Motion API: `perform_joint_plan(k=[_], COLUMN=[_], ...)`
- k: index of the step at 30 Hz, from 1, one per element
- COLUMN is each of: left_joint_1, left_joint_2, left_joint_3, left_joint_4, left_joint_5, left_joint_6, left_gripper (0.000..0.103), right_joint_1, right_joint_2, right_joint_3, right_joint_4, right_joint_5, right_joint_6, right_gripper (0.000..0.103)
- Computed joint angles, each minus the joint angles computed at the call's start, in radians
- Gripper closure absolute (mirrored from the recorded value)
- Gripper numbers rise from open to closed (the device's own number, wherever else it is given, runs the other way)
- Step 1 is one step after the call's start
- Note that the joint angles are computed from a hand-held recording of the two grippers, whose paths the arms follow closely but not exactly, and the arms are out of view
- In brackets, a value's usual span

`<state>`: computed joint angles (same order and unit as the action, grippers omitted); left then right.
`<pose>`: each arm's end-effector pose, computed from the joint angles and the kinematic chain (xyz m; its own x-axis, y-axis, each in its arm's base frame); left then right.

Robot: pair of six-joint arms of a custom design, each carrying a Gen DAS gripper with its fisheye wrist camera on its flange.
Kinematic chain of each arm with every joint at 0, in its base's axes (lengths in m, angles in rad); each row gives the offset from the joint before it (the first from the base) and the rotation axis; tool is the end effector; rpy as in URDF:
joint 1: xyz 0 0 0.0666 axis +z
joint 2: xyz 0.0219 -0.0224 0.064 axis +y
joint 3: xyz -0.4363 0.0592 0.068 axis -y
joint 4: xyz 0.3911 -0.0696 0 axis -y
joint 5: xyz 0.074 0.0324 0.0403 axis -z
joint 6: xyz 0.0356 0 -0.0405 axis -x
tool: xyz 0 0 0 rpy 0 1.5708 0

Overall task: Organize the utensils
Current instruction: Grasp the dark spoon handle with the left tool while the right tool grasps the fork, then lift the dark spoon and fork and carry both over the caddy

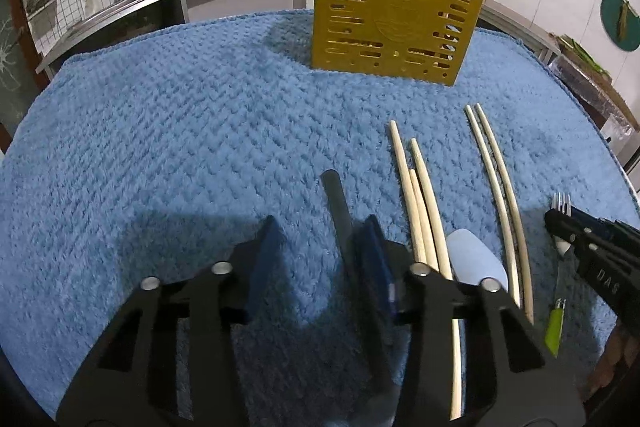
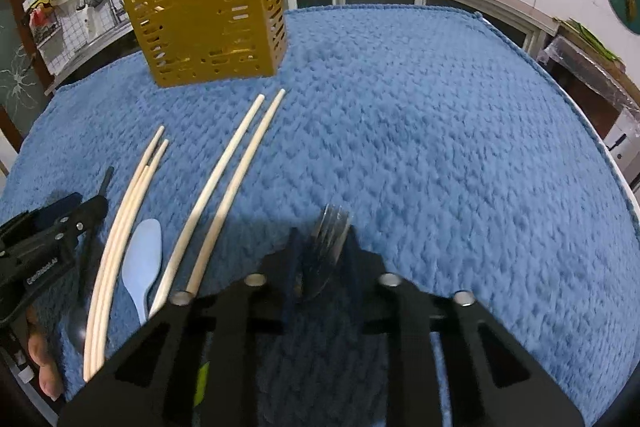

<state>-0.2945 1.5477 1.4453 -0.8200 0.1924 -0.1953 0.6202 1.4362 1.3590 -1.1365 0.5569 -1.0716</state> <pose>0.5094 -0.1620 0.4414 -0.6715 0.4027 -0.6220 0.5359 0.8437 -0.0323 0.3830 0.2499 0.4442 -0.6662 0.4401 -0.6021 0.5052 0.8602 0.0698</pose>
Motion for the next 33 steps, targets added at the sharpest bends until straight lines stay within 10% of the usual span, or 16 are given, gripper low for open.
perform_joint_plan(k=[10,33], left_joint_1=[-0.01,0.05], left_joint_2=[0.04,0.004], left_joint_3=[0.061,0.083], left_joint_4=[-0.054,0.025], left_joint_5=[0.001,0.18], left_joint_6=[-0.023,0.059], left_gripper=[0.091,0.095], right_joint_1=[-0.036,-0.021], right_joint_2=[-0.013,-0.063], right_joint_3=[-0.012,0.025], right_joint_4=[0.067,0.126], right_joint_5=[-0.029,0.095], right_joint_6=[0.072,0.176], right_gripper=[0.097,0.101])
